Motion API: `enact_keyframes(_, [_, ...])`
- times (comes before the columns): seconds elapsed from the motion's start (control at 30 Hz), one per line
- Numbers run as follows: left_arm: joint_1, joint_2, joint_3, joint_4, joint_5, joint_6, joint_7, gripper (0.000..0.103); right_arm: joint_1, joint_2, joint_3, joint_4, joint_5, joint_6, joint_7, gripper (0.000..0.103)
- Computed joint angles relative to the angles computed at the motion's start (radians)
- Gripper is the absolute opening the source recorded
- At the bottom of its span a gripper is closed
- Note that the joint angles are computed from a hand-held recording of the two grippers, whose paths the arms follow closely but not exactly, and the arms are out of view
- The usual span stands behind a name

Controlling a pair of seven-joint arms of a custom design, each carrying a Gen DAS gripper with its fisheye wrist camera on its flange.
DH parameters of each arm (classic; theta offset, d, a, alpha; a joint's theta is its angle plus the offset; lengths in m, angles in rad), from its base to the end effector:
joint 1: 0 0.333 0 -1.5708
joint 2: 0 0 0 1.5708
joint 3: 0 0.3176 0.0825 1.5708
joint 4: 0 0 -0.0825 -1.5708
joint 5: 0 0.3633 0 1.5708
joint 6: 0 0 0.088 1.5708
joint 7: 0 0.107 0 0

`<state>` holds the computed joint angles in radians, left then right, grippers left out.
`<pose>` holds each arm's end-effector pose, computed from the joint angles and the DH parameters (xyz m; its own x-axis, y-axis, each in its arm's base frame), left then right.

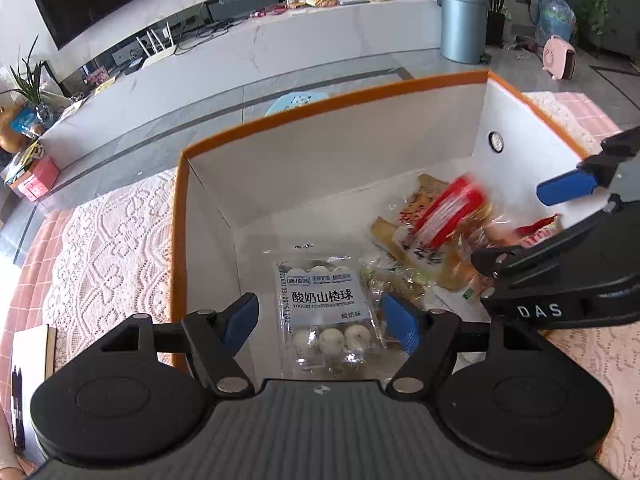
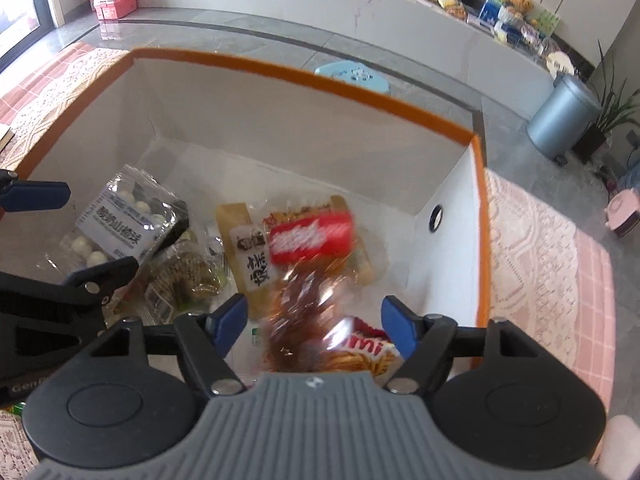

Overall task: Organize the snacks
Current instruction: 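Carry both snacks over the orange box and release them inside, then withdraw both tools from the box toward the red chip bag and green sausage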

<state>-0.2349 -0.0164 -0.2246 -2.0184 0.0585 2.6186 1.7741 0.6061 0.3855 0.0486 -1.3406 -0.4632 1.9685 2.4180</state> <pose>0.5149 -0.2571 0.5383 -0.5978 -0.7830 -0.1720 -0.5991 0.5789 -0.5531 0.5604 0.3859 0.5453 -0.0995 -0.9866 0.1291 -0.8909 0.0305 -0.4531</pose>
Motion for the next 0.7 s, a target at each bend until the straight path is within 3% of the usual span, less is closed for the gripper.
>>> enact_keyframes(0.2, [-0.001, -0.082, 0.009, -0.072, -0.067, 0.066, 0.024, 0.086, 0.032, -0.059, -0.006, -0.037, -0.087, 0.008, 0.076, 0.072])
enact_keyframes(0.37, [-0.019, -0.172, 0.040, -0.153, -0.197, 0.131, 0.088, 0.086, 0.050, -0.147, 0.014, -0.125, -0.192, 0.034, 0.206, 0.073])
enact_keyframes(0.47, [-0.046, -0.238, 0.069, -0.211, -0.277, 0.168, 0.144, 0.086, 0.048, -0.220, 0.041, -0.218, -0.244, 0.081, 0.306, 0.082])
enact_keyframes(0.57, [-0.094, -0.310, 0.114, -0.264, -0.367, 0.173, 0.226, 0.087, 0.040, -0.278, 0.078, -0.293, -0.287, 0.108, 0.391, 0.082])
enact_keyframes(0.7, [-0.157, -0.406, 0.178, -0.322, -0.471, 0.121, 0.350, 0.088, 0.047, -0.346, 0.135, -0.377, -0.348, 0.104, 0.513, 0.083])
